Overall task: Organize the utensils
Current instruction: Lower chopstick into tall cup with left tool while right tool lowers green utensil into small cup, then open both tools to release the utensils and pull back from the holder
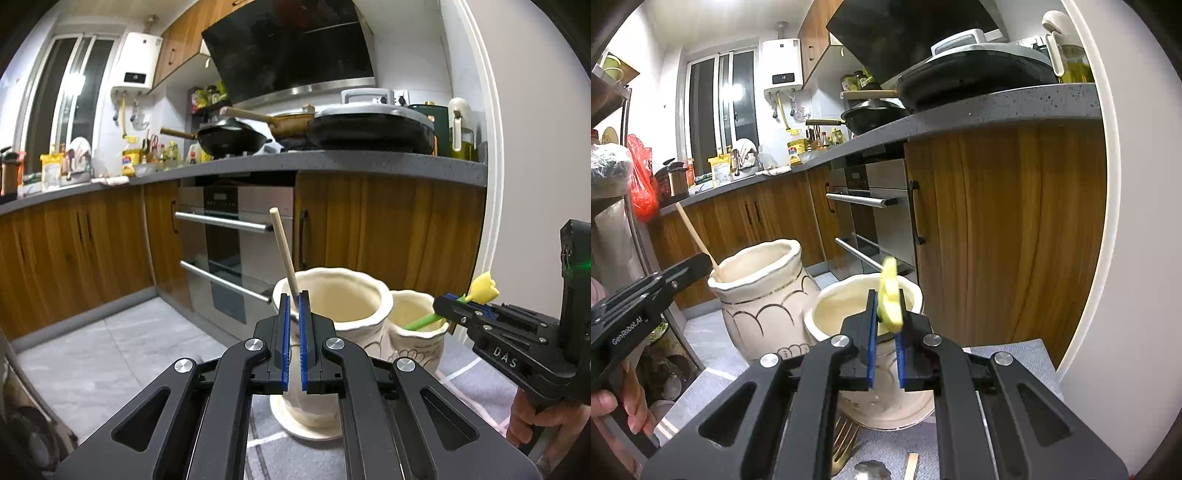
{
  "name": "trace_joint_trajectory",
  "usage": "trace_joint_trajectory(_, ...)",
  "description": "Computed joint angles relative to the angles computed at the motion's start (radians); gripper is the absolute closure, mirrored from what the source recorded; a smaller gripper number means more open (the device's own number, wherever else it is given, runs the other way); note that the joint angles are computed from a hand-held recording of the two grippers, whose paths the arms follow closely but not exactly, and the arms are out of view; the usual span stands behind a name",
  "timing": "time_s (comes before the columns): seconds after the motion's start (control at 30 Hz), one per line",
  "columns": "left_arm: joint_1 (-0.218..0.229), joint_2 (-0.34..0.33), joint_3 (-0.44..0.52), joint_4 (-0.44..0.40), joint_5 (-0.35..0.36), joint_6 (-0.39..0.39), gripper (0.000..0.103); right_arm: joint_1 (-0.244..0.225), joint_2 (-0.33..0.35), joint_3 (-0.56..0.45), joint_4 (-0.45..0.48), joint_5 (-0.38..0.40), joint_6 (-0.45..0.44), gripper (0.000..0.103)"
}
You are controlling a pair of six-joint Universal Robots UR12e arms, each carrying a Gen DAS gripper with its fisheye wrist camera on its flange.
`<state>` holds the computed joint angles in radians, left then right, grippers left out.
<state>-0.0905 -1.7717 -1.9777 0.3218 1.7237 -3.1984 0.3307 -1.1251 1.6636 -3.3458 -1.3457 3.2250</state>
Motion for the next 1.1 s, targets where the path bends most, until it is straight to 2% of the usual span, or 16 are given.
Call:
trace_joint_trajectory(0.1,0.002,0.002,-0.004,0.003,-0.001,-0.005,0.093,-0.002,-0.002,0.002,-0.005,0.006,0.004,0.095)
trace_joint_trajectory(0.2,0.001,0.001,-0.003,0.004,0.004,-0.001,0.088,0.000,-0.002,0.002,0.000,0.002,0.006,0.089)
trace_joint_trajectory(0.27,0.003,0.002,-0.006,0.008,0.002,-0.001,0.079,-0.002,-0.002,0.007,-0.012,0.003,0.011,0.068)
trace_joint_trajectory(0.33,0.004,0.005,-0.011,0.016,0.000,-0.003,0.068,0.000,-0.004,0.011,-0.021,0.002,0.011,0.063)
trace_joint_trajectory(0.4,0.002,0.008,-0.016,0.025,0.006,0.001,0.064,0.000,-0.006,0.013,-0.030,0.001,0.015,0.054)
trace_joint_trajectory(0.47,-0.001,0.012,-0.022,0.035,0.015,0.007,0.055,-0.001,-0.012,0.017,-0.031,0.005,0.024,0.041)
trace_joint_trajectory(0.5,-0.003,0.014,-0.025,0.040,0.020,0.010,0.048,-0.002,-0.016,0.020,-0.031,0.006,0.030,0.039)
trace_joint_trajectory(0.57,-0.006,0.020,-0.034,0.049,0.027,0.010,0.037,-0.005,-0.025,0.031,-0.040,0.010,0.042,0.023)
trace_joint_trajectory(0.63,-0.010,0.029,-0.047,0.055,0.040,0.001,0.023,-0.008,-0.038,0.048,-0.052,0.009,0.054,0.014)
trace_joint_trajectory(0.67,-0.011,0.033,-0.053,0.060,0.045,-0.001,0.022,-0.010,-0.044,0.057,-0.054,0.012,0.057,0.011)
trace_joint_trajectory(0.73,-0.015,0.042,-0.064,0.063,0.052,-0.004,0.012,-0.012,-0.055,0.074,-0.064,0.008,0.066,0.005)
trace_joint_trajectory(0.87,-0.020,0.064,-0.092,0.058,0.065,-0.010,0.008,-0.011,-0.079,0.107,-0.071,-0.032,0.094,0.005)
trace_joint_trajectory(1.1,-0.022,0.110,-0.113,-0.023,0.075,-0.037,0.007,-0.016,-0.112,0.131,0.004,-0.064,0.105,0.005)
